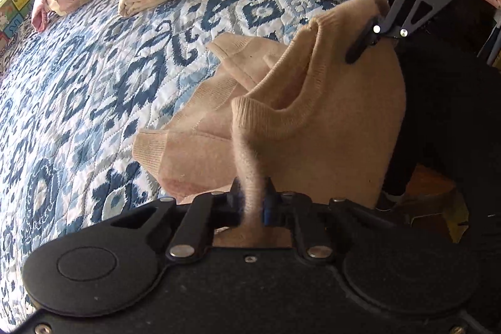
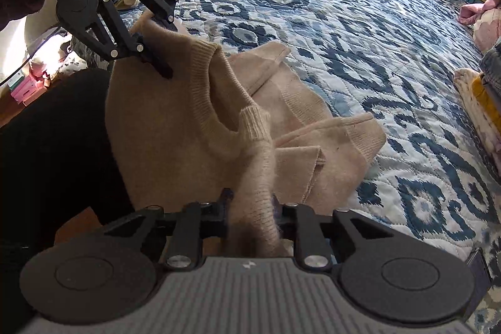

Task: Fold clothes
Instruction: 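Lift the sweater with both grippers and swing it flat onto the bed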

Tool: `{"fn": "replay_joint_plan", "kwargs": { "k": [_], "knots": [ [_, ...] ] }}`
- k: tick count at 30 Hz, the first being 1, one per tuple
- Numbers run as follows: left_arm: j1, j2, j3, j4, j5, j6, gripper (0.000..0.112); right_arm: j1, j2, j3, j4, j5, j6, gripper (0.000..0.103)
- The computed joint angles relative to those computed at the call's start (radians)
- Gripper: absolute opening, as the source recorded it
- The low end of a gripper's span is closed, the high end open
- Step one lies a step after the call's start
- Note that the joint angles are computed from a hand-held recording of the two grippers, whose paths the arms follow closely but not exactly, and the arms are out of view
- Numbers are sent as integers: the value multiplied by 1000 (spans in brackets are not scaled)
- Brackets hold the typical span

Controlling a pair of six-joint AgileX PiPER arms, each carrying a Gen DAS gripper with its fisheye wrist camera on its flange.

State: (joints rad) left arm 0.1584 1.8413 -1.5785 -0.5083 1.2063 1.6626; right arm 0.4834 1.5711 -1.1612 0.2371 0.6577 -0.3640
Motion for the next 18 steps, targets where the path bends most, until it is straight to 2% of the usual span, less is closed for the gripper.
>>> {"fn": "replay_joint_plan", "kwargs": {
  "k": [4, 9, 14, 18],
  "knots": [
    [42, -54, -12, -69, -6, 57, 9, 45, -25, -49, -128, 17, 60, 19],
    [64, -61, -124, -142, -14, 52, 9, 61, -16, -219, -286, 91, 104, 19],
    [36, 30, -342, -139, -31, -27, 9, 58, 70, -470, -405, 186, 65, 19],
    [-7, 172, -611, -95, -20, -145, 9, 21, 214, -740, -426, 269, -10, 19]
  ]
}}
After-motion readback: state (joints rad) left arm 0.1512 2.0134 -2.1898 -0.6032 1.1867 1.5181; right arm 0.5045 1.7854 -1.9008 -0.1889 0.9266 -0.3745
